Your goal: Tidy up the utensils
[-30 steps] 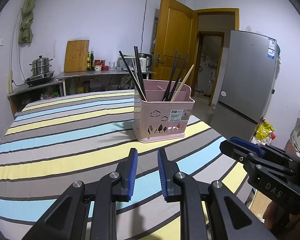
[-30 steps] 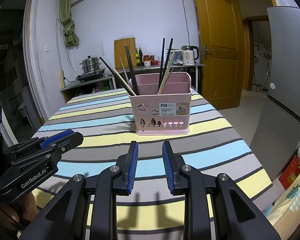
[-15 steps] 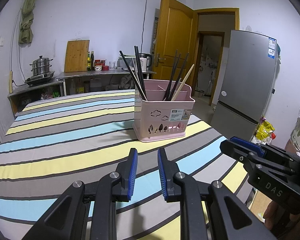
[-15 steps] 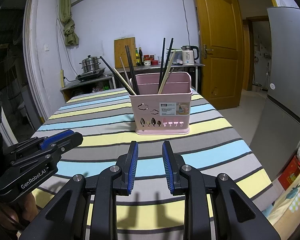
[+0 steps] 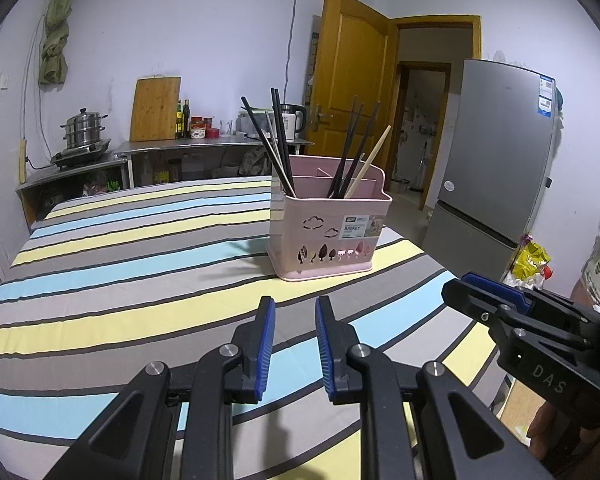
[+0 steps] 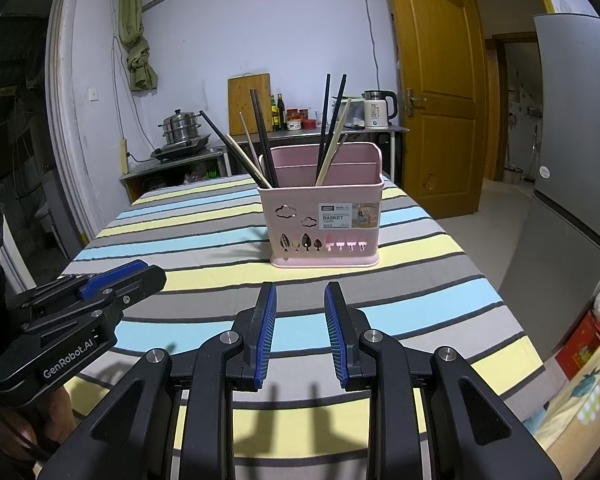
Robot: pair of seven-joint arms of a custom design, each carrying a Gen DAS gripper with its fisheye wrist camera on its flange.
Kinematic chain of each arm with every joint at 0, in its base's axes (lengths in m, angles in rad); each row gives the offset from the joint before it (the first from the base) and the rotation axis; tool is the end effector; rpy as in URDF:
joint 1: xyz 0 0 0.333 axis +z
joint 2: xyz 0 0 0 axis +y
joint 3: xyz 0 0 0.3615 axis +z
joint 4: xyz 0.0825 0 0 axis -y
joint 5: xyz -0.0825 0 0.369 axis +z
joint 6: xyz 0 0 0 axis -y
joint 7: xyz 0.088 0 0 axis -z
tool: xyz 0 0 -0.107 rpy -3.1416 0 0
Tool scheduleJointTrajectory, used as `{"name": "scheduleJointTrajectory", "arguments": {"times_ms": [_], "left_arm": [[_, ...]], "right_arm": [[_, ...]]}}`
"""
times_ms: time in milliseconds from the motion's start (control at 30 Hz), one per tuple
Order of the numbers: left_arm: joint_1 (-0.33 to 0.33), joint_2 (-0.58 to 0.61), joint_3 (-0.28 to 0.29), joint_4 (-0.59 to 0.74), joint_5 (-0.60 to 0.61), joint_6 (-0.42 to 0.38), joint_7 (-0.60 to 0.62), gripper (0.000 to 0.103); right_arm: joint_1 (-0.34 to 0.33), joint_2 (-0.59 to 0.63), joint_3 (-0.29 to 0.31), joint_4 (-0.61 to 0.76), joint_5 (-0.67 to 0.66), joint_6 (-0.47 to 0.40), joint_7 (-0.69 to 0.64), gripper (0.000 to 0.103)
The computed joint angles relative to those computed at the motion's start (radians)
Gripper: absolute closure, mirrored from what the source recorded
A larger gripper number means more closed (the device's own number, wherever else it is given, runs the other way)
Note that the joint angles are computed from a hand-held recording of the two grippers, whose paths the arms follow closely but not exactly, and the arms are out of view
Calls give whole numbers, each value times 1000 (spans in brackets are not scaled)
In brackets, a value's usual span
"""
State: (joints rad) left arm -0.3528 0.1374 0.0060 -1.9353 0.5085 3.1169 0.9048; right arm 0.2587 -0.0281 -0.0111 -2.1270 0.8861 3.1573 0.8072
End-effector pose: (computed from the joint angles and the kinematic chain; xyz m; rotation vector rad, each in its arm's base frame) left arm 0.5745 -0.2521 0.5874 -1.5012 1.8041 -1.1595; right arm 0.5526 0.0680 0.5777 -1.6264 1.4451 -0.7247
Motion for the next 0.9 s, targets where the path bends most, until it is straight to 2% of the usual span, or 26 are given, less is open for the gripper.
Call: {"name": "scheduleJointTrajectory", "arguments": {"times_ms": [233, 433, 567, 900], "left_arm": [[-2, 3, -1, 5, 3, -11, 1, 83], [-11, 4, 6, 13, 53, -30, -35, 83], [27, 7, -43, 8, -22, -33, 29, 83], [3, 4, -15, 3, -6, -30, -3, 83]], "right_arm": [[1, 1, 0, -2, 5, 2, -5, 77], [0, 1, 1, -2, 0, 1, -1, 77], [1, -2, 0, -5, 5, 3, -8, 77], [2, -1, -2, -6, -3, 2, 1, 77]]}}
